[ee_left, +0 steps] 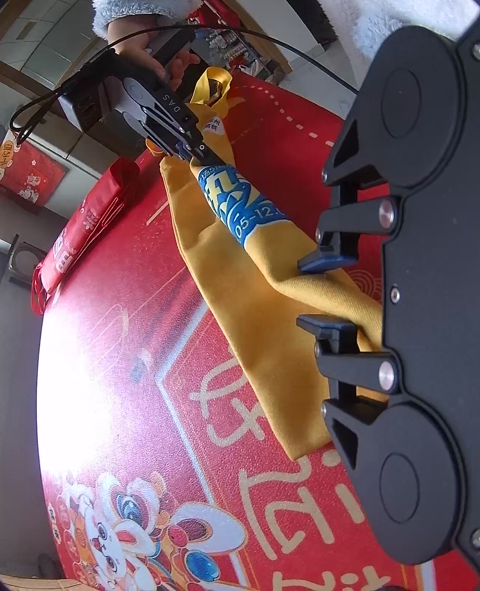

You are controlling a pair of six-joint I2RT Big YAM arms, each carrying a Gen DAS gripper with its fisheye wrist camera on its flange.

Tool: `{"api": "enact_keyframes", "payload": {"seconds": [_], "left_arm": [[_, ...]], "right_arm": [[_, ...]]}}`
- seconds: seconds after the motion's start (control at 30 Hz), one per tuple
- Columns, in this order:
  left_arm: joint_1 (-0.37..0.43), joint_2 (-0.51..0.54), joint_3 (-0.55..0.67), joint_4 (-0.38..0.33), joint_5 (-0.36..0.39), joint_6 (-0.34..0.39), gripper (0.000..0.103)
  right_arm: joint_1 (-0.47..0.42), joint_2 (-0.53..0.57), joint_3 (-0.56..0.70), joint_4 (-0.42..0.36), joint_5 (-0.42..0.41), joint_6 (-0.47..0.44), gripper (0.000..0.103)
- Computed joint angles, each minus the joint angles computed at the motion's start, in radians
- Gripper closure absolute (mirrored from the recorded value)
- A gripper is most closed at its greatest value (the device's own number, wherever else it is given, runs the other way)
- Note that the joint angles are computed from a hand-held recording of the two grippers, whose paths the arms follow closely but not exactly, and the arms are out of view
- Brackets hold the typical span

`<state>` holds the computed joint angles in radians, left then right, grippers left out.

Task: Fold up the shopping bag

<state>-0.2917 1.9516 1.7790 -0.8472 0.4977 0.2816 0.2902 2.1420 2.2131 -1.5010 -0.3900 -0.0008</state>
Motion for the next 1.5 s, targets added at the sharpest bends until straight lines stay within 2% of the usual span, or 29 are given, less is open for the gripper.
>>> {"api": "enact_keyframes", "payload": {"seconds": [0.03, 0.1, 0.2, 0.27, 0.37, 0.4, 0.43, 0.53, 0.6, 0.7, 0.83, 0.9, 0.93, 1.0, 1.07, 1.13, 1.23, 1.5], "left_arm": [[-0.005, -0.023, -0.039, 0.056, -0.036, -0.003, 0.044], [-0.008, -0.062, -0.108, 0.157, -0.058, -0.013, 0.047], [0.004, -0.127, -0.214, 0.306, -0.006, -0.09, 0.049], [0.01, -0.177, -0.291, 0.416, 0.026, -0.106, 0.049], [0.014, -0.25, -0.407, 0.563, 0.064, -0.026, 0.046], [0.013, -0.271, -0.443, 0.603, 0.059, 0.018, 0.045], [0.005, -0.292, -0.478, 0.632, 0.02, 0.094, 0.042], [-0.026, -0.316, -0.525, 0.645, -0.135, 0.324, 0.038], [-0.036, -0.308, -0.524, 0.622, -0.185, 0.43, 0.038], [-0.044, -0.29, -0.521, 0.627, -0.217, 0.488, 0.038], [-0.037, -0.26, -0.506, 0.618, -0.227, 0.519, 0.042], [-0.025, -0.251, -0.498, 0.607, -0.202, 0.513, 0.052], [-0.018, -0.246, -0.49, 0.593, -0.181, 0.488, 0.061], [0.0, -0.235, -0.462, 0.546, -0.128, 0.413, 0.066], [0.039, -0.206, -0.4, 0.449, -0.015, 0.258, 0.071], [0.066, -0.182, -0.354, 0.384, 0.063, 0.154, 0.072], [0.094, -0.151, -0.303, 0.313, 0.142, 0.042, 0.072], [0.143, -0.065, -0.226, 0.302, 0.277, -0.414, 0.072]], "right_arm": [[0.001, 0.006, 0.012, -0.011, 0.002, -0.003, 0.091], [0.006, 0.023, 0.044, -0.041, 0.017, -0.022, 0.091], [0.016, 0.047, 0.092, -0.083, 0.046, -0.044, 0.091], [0.019, 0.059, 0.114, -0.102, 0.056, -0.053, 0.091], [0.02, 0.067, 0.128, -0.115, 0.057, -0.058, 0.091], [0.02, 0.064, 0.124, -0.112, 0.057, -0.058, 0.091], [0.021, 0.061, 0.119, -0.108, 0.058, -0.057, 0.091], [0.022, 0.051, 0.103, -0.092, 0.062, -0.057, 0.091], [0.021, 0.047, 0.097, -0.087, 0.059, -0.059, 0.091], [0.017, 0.033, 0.071, -0.062, 0.051, -0.056, 0.091], [0.013, 0.008, 0.024, -0.019, 0.039, -0.048, 0.091], [0.013, 0.005, 0.019, -0.014, 0.038, -0.049, 0.091], [0.013, 0.003, 0.017, -0.012, 0.039, -0.052, 0.091], [0.015, 0.005, 0.02, -0.013, 0.041, -0.061, 0.091], [0.013, 0.007, 0.022, -0.015, 0.036, -0.064, 0.091], [0.009, 0.009, 0.024, -0.016, 0.026, -0.065, 0.09], [0.007, 0.007, 0.018, -0.01, 0.019, -0.066, 0.09], [0.003, 0.004, 0.007, 0.002, 0.006, -0.072, 0.09]]}}
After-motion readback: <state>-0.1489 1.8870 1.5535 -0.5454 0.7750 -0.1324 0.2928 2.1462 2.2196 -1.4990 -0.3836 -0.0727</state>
